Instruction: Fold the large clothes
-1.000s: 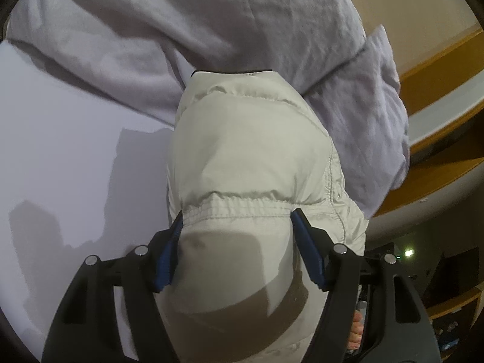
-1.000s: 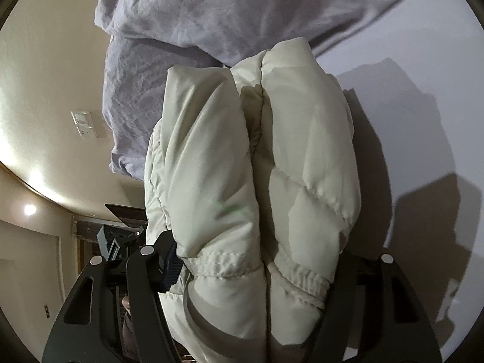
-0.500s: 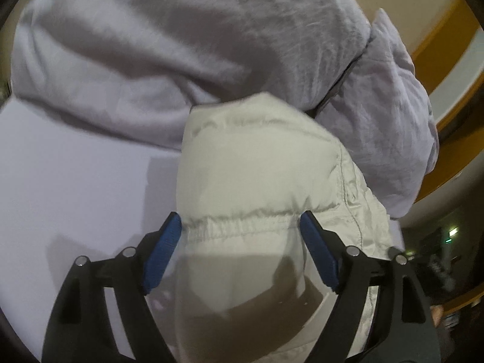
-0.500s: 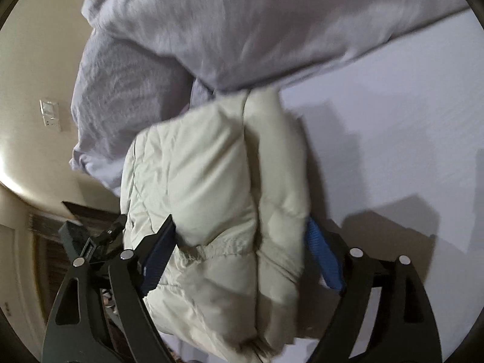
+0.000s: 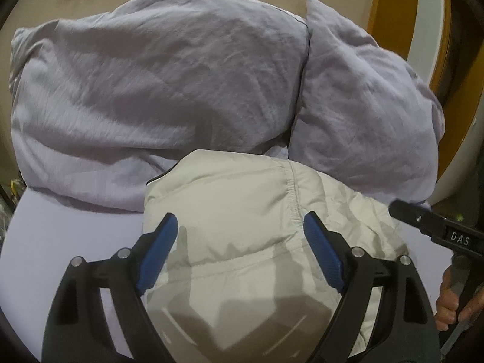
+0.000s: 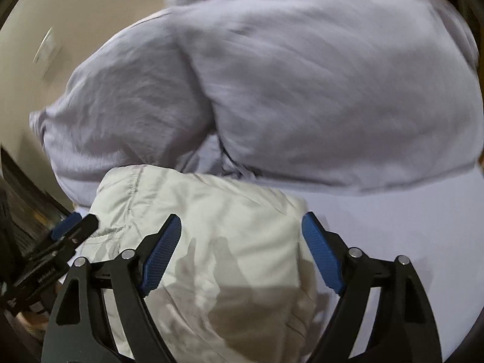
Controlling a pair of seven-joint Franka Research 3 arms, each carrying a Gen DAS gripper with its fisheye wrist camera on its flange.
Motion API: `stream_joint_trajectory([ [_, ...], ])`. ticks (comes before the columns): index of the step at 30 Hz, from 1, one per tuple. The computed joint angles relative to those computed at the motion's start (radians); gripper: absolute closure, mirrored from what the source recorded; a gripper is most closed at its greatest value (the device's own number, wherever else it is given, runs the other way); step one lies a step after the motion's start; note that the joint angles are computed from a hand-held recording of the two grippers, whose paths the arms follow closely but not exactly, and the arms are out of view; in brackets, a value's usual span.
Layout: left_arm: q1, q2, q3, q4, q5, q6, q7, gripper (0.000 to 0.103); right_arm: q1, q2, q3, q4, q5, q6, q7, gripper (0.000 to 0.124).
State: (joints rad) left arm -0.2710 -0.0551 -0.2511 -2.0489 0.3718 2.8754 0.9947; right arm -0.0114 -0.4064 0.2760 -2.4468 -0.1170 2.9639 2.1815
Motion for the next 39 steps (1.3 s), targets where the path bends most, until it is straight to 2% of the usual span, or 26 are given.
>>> stream_joint_trajectory([
  [2,0.006,0.013,-0.008,0.014,0.068,-0.011,-0.047,0.018,-0.071,0.01,0.074,0.013,-0.076,0.031,0.038,0.047],
  [5,0.005,0.029,-0.012,0.029,0.164,-0.043,-0.097,0.018,-0.146,0.029,0.146,0.02,-0.157,0.052,0.09,0.053],
  [8,0.005,0.034,-0.008,0.023,0.261,-0.049,-0.143,0.016,-0.158,0.069,0.162,0.03,-0.206,0.022,0.113,0.056],
  [10,0.002,0.04,-0.004,0.02,0.236,-0.041,-0.127,0.012,-0.159,0.09,0.159,0.022,-0.246,0.041,0.147,0.056],
  [11,0.001,0.043,-0.002,0.019,0.231,-0.038,-0.125,0.012,-0.182,0.096,0.174,0.017,-0.282,0.059,0.181,0.056],
  [19,-0.01,0.08,0.007,0.035,0.253,-0.031,-0.144,0.011,-0.221,0.147,0.191,0.029,-0.454,0.094,0.346,0.056],
  [28,-0.022,0.114,0.024,0.054,0.343,-0.02,-0.219,0.009,-0.308,0.177,0.239,0.052,-0.707,0.135,0.589,0.055],
  [34,-0.029,0.122,0.033,0.055,0.41,-0.024,-0.277,0.009,-0.266,0.205,0.195,0.078,-0.805,0.115,0.663,0.054],
  [36,-0.029,0.123,0.03,0.06,0.401,-0.036,-0.264,0.009,-0.211,0.213,0.148,0.082,-0.771,0.097,0.621,0.054],
  [39,-0.027,0.116,0.023,0.068,0.347,-0.06,-0.217,0.009,-0.085,0.211,0.039,0.079,-0.629,0.064,0.489,0.052],
])
